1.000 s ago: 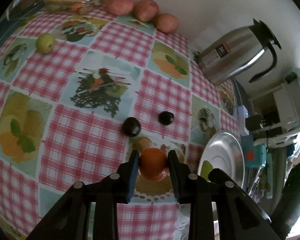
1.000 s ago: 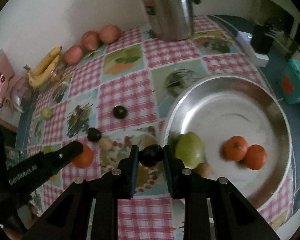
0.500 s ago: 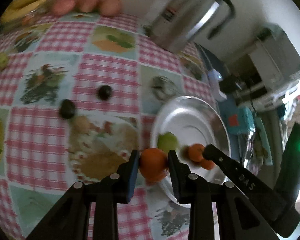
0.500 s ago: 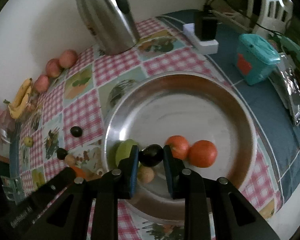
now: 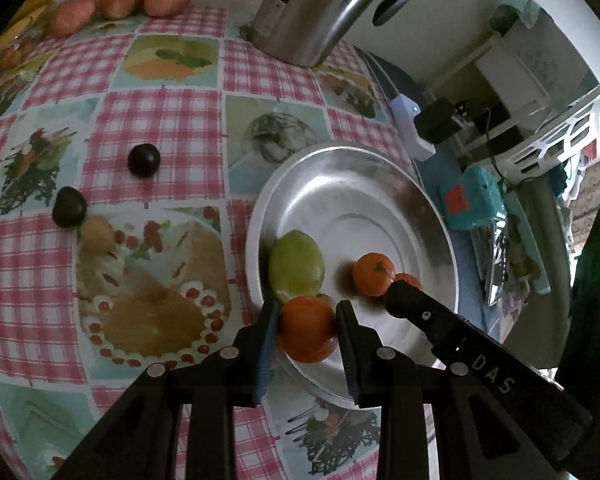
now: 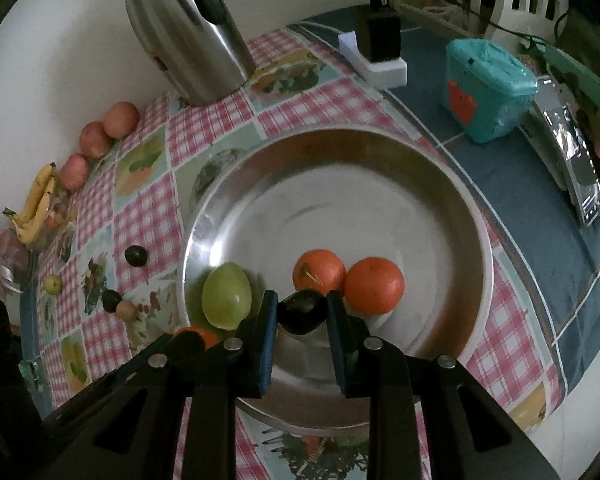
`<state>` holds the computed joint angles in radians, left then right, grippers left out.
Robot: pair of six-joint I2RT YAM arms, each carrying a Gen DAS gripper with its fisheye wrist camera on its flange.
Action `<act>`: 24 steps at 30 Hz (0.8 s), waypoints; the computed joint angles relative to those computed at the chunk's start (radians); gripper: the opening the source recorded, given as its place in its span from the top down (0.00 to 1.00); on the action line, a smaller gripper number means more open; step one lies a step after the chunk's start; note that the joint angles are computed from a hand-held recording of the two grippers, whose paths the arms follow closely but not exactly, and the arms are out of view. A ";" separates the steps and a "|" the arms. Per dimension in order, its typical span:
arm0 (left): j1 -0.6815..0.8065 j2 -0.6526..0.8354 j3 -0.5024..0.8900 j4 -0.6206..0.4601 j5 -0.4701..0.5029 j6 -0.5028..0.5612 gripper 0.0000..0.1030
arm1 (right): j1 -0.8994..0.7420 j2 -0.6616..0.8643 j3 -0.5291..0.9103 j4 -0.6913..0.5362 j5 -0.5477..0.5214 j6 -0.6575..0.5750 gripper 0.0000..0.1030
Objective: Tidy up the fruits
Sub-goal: 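Carry the tangerine and plum over the steel plate with both tools, then open both tools to release the tangerine and plum onto the plate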
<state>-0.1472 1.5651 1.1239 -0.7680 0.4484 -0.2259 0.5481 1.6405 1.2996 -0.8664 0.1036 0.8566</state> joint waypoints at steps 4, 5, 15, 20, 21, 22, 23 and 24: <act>-0.004 0.010 -0.003 0.001 -0.010 -0.001 0.69 | -0.005 0.016 0.001 -0.009 -0.017 0.002 0.75; -0.003 0.013 -0.004 0.001 -0.006 -0.003 0.69 | -0.007 0.019 0.001 -0.010 -0.022 0.002 0.75; -0.005 0.021 0.001 -0.004 -0.006 -0.009 0.69 | -0.013 0.030 -0.004 -0.014 -0.043 0.017 0.75; -0.003 0.023 0.001 -0.006 -0.004 -0.005 0.68 | -0.015 0.036 -0.005 -0.017 -0.050 0.025 0.75; -0.003 0.024 0.002 -0.007 -0.002 -0.004 0.67 | -0.015 0.037 -0.005 -0.018 -0.051 0.026 0.75; -0.003 0.025 0.003 -0.009 -0.002 -0.003 0.67 | -0.016 0.037 -0.005 -0.019 -0.051 0.027 0.75; -0.003 0.026 0.003 -0.010 -0.002 -0.002 0.67 | -0.017 0.037 -0.006 -0.019 -0.053 0.027 0.75; -0.003 0.027 0.003 -0.011 -0.002 -0.002 0.66 | -0.018 0.038 -0.006 -0.020 -0.054 0.028 0.75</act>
